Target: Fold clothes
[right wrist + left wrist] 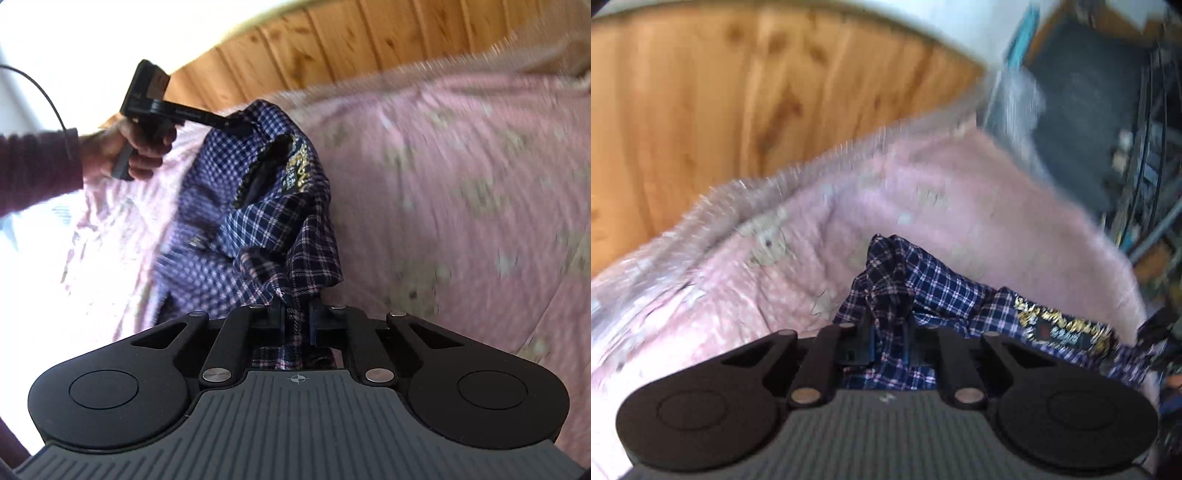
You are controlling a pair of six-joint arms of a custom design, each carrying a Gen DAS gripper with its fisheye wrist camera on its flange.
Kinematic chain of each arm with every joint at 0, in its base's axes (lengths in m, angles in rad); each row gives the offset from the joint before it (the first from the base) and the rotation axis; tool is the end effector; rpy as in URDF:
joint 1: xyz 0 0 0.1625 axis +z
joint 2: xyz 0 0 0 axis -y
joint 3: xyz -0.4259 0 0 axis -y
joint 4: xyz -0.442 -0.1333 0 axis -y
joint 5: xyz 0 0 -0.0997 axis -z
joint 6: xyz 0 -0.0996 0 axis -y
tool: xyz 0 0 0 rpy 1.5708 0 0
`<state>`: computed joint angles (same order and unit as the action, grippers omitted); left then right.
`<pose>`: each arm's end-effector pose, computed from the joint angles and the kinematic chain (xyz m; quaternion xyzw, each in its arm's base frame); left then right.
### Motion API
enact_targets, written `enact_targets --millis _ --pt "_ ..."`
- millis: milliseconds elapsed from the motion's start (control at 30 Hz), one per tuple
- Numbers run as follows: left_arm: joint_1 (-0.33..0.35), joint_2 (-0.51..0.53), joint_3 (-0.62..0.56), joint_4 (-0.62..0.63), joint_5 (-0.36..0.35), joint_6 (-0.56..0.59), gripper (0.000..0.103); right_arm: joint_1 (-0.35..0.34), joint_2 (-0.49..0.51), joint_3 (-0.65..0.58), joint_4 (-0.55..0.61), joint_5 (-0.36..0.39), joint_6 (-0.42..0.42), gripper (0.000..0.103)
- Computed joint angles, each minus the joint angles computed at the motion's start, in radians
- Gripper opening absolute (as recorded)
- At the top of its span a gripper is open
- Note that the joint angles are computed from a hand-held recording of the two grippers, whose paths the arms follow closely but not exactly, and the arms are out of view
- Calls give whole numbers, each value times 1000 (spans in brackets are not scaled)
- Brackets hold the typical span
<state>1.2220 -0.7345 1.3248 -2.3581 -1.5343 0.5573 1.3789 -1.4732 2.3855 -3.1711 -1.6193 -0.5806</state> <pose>-0.1449 -0.7991 0.1238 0.4339 0.8954 -0.0959 0.0283 0.0399 -0.4684 0.2232 0.1737 -0.9250 0.3037 0.1482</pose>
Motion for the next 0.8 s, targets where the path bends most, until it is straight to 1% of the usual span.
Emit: enact_targets --millis 100,167,233,300,367,400,500,533,567,600,633,667,700,733,767,800 --pt "-19 -157 163 -87 -44 -78 12 42 -91 -12 109 1 -23 8" --pt "-42 -269 269 -127 -47 -164 12 61 -161 -33 214 4 -53 8" --pt "-72 -364 338 -124 -37 -302 13 66 -217 -78 346 16 -98 8" --pt "-99 -430 376 -89 -19 -467 14 59 -227 -163 497 24 -148 8" --pt "-120 -454 389 -44 33 -617 15 36 -171 -277 619 32 -183 8" --pt "-126 -452 390 -27 69 -669 16 26 -133 -332 663 30 -197 9" --pt "-111 -386 390 -53 189 -757 16 9 80 -500 673 -27 -190 10" --pt "-94 -347 387 -87 236 -777 18 5 149 -545 643 -55 -181 15" --pt "-79 -310 388 -133 284 -786 22 7 216 -571 570 -123 -138 21" --pt "-64 -279 394 -184 330 -776 25 8 288 -596 481 -192 -99 39" --pt "-56 -252 393 -208 392 -771 24 10 358 -624 395 -264 -62 39" --pt "-55 -242 398 -228 443 -770 23 11 392 -619 290 -313 -39 38" --pt "-56 -250 414 -267 452 -757 23 12 393 -590 195 -320 -29 38" --pt "-57 -257 430 -306 460 -745 23 10 359 -534 124 -285 -23 38" --pt "-65 -269 450 -348 473 -714 22 0 324 -477 48 -226 -20 38" --pt "-82 -285 474 -393 492 -660 23 -6 291 -423 -12 -177 -14 38"
